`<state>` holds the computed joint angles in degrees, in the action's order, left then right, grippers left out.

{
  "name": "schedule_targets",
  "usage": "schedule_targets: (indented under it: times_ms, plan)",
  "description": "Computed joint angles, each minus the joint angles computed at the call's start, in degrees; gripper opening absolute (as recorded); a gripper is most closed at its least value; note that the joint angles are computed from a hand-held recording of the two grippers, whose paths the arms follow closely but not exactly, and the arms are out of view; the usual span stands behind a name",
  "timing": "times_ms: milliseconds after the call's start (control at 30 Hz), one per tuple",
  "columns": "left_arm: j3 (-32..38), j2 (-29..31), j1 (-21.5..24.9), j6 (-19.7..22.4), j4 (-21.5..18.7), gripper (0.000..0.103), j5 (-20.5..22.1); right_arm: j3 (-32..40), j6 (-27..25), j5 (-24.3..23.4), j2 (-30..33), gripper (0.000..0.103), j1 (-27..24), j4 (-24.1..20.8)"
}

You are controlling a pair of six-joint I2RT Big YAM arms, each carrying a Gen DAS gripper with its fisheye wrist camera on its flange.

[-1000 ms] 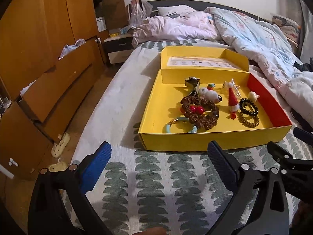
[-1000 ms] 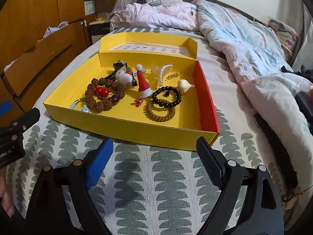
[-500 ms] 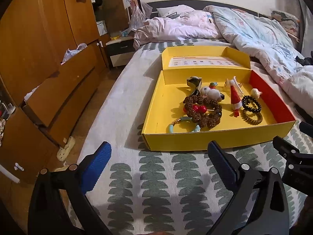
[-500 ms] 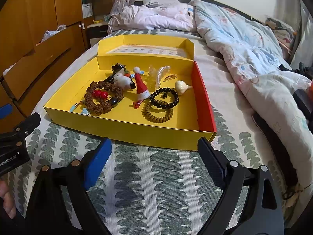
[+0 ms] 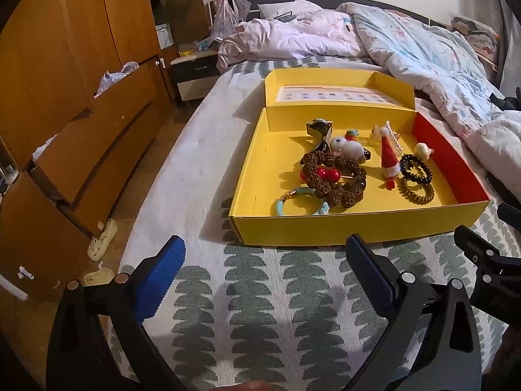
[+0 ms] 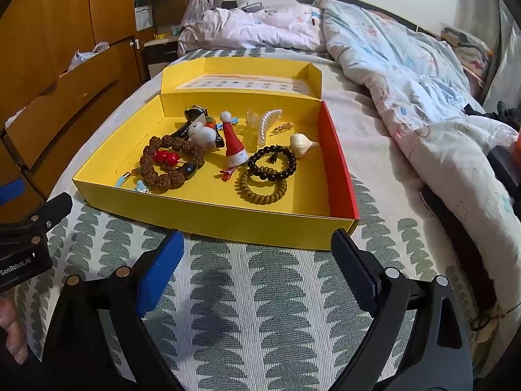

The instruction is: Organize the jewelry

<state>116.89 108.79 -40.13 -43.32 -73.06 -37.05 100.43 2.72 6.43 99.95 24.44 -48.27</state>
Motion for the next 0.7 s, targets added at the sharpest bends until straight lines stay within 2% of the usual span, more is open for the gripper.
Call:
schedule_targets:
  times_ms: [700]
  plan:
    - [0.5,0.6,0.0,0.0,-1.1,0.097,-0.8,0.4,1.9,2.6,0.4,0.095,0.4,-1.2]
